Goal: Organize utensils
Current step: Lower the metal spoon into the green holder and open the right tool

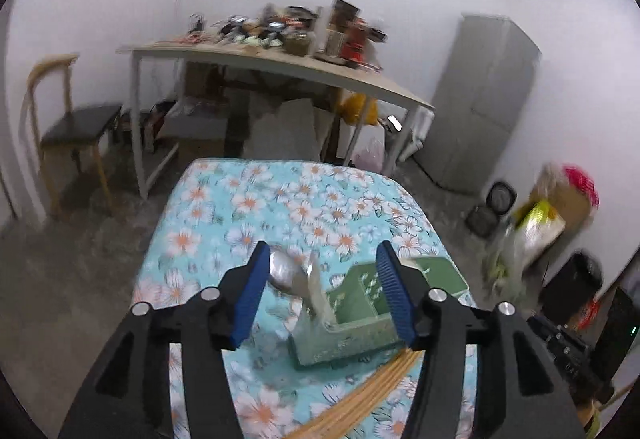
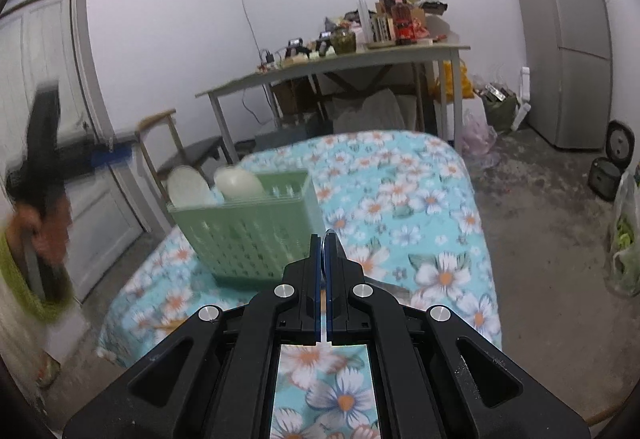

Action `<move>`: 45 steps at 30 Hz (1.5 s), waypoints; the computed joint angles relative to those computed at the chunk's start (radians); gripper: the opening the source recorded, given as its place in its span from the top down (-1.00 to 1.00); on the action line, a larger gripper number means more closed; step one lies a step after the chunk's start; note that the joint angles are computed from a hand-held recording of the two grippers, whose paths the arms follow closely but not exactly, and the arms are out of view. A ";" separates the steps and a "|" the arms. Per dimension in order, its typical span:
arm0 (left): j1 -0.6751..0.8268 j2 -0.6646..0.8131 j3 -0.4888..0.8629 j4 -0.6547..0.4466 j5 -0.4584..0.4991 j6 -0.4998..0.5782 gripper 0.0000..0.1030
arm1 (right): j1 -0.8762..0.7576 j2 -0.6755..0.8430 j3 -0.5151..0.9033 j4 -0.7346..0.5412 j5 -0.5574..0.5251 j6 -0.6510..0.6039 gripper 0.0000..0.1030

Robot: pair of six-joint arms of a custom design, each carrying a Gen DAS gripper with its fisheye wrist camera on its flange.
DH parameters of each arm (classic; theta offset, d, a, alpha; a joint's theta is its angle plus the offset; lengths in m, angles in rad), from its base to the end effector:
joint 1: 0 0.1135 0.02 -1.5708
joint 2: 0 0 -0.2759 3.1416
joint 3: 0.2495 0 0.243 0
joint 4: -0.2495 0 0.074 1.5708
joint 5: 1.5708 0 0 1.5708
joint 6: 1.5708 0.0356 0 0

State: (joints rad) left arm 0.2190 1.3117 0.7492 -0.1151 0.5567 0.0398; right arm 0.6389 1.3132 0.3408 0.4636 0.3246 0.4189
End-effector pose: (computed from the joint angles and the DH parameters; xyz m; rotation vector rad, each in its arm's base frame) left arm 0.2595 0.0385 0.2400 0.1007 2.1679 -0.4765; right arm 0.1882 0.1257 0.1671 -0.0292 2.0657 0.3186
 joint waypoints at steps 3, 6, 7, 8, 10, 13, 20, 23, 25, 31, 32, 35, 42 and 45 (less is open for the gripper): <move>0.038 -0.011 -0.112 0.078 -0.007 -0.023 -0.07 | -0.032 -0.076 0.039 -0.057 -0.055 -0.016 1.00; 0.065 0.000 -0.215 0.142 -0.029 -0.015 -0.07 | -0.056 -0.141 0.086 -0.096 -0.113 -0.034 1.00; 0.067 0.005 -0.249 0.166 -0.046 -0.004 -0.07 | -0.071 -0.158 0.102 -0.101 -0.146 -0.038 1.00; 0.067 0.008 -0.275 0.182 -0.060 0.005 -0.07 | -0.091 -0.173 0.125 -0.103 -0.198 -0.036 1.00; 0.075 0.015 -0.326 0.212 -0.080 0.026 -0.07 | -0.117 -0.174 0.161 -0.095 -0.273 -0.027 1.00; 0.092 0.031 -0.395 0.271 -0.097 0.057 -0.08 | -0.143 -0.142 0.224 -0.076 -0.363 -0.015 1.00; 0.144 0.046 -0.449 0.327 -0.086 0.104 -0.08 | -0.114 -0.014 0.323 -0.084 -0.374 -0.014 1.00; 0.142 0.047 -0.448 0.332 -0.087 0.105 -0.09 | -0.118 0.035 0.337 -0.080 -0.392 0.004 1.00; 0.143 0.059 -0.450 0.345 -0.081 0.107 -0.10 | -0.115 0.062 0.341 -0.080 -0.383 0.010 1.00; 0.131 0.078 -0.456 0.360 -0.080 0.111 -0.12 | -0.130 0.217 0.384 -0.064 -0.399 0.039 1.00; 0.131 0.082 -0.457 0.360 -0.077 0.110 -0.12 | -0.130 0.251 0.398 -0.068 -0.401 0.041 0.96; 0.123 0.082 -0.462 0.360 -0.082 0.114 -0.13 | -0.127 0.292 0.409 -0.075 -0.382 0.052 0.86; 0.106 0.086 -0.470 0.373 -0.087 0.115 -0.18 | -0.114 0.229 0.344 -0.048 -0.324 0.048 0.35; 0.095 0.087 -0.473 0.380 -0.084 0.114 -0.21 | -0.102 0.198 0.307 -0.046 -0.295 0.051 0.25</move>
